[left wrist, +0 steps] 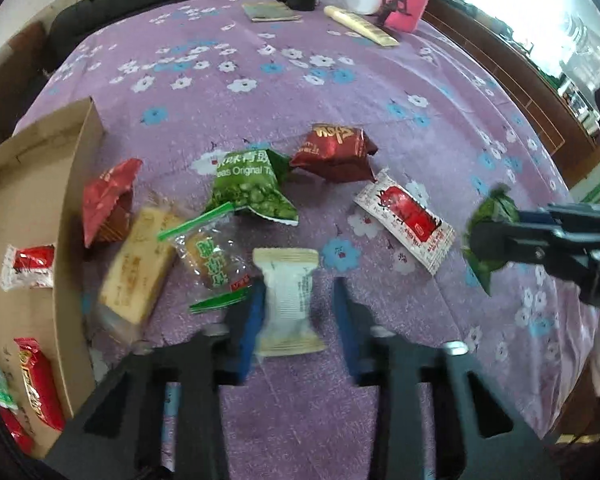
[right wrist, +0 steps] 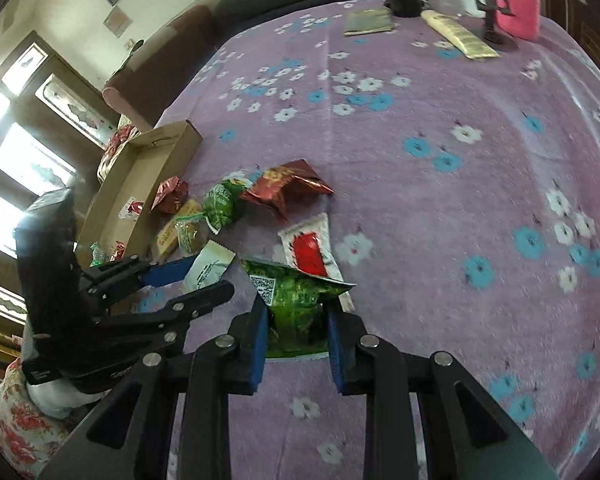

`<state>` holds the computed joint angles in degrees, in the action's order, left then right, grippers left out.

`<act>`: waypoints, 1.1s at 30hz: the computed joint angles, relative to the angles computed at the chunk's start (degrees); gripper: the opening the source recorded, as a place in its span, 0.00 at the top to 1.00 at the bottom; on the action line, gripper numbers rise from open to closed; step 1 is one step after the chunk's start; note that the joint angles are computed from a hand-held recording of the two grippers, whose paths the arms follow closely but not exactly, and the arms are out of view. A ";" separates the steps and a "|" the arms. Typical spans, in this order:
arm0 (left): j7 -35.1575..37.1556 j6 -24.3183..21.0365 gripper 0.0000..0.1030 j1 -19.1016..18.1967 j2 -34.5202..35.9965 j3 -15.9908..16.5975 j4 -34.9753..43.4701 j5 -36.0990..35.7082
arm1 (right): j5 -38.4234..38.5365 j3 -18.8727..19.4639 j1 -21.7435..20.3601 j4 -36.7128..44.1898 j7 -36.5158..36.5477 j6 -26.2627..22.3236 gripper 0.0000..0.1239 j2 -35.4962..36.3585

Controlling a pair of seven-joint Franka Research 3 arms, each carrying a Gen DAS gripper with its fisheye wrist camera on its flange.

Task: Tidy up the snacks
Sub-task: 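Grasp the green pea bag with the right gripper while the left grasps the white packet, then lower the pea bag and white packet into the tray and open both grippers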

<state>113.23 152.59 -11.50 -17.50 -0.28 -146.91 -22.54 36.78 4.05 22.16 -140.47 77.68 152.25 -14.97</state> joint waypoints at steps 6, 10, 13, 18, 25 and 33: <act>-1.70 -0.42 0.79 -0.10 -1.64 0.82 -1.07 -4.14 | 0.65 -0.44 0.21 -0.96 -0.84 -0.27 0.80 -1.40; -4.84 -1.46 0.79 -0.55 -6.38 1.36 -2.86 -5.63 | 1.32 -0.65 0.51 -1.31 -2.12 -0.43 0.80 -2.09; -7.08 -2.74 0.79 -0.29 -10.78 2.89 -4.40 -5.66 | 2.15 -0.92 0.90 -1.12 -3.17 -1.05 0.80 -2.46; -12.22 -4.31 0.79 4.77 -16.76 4.06 -5.70 0.90 | 3.66 -0.40 2.08 1.54 -4.93 -1.52 0.81 -0.85; -16.47 -2.79 0.79 11.98 -16.76 7.63 -5.59 9.77 | 6.03 2.29 4.74 8.75 -6.22 -1.37 0.81 4.67; -11.37 -0.73 0.79 14.60 -9.08 12.64 -1.45 9.41 | 3.10 6.42 7.30 21.65 -0.79 -2.71 0.81 16.57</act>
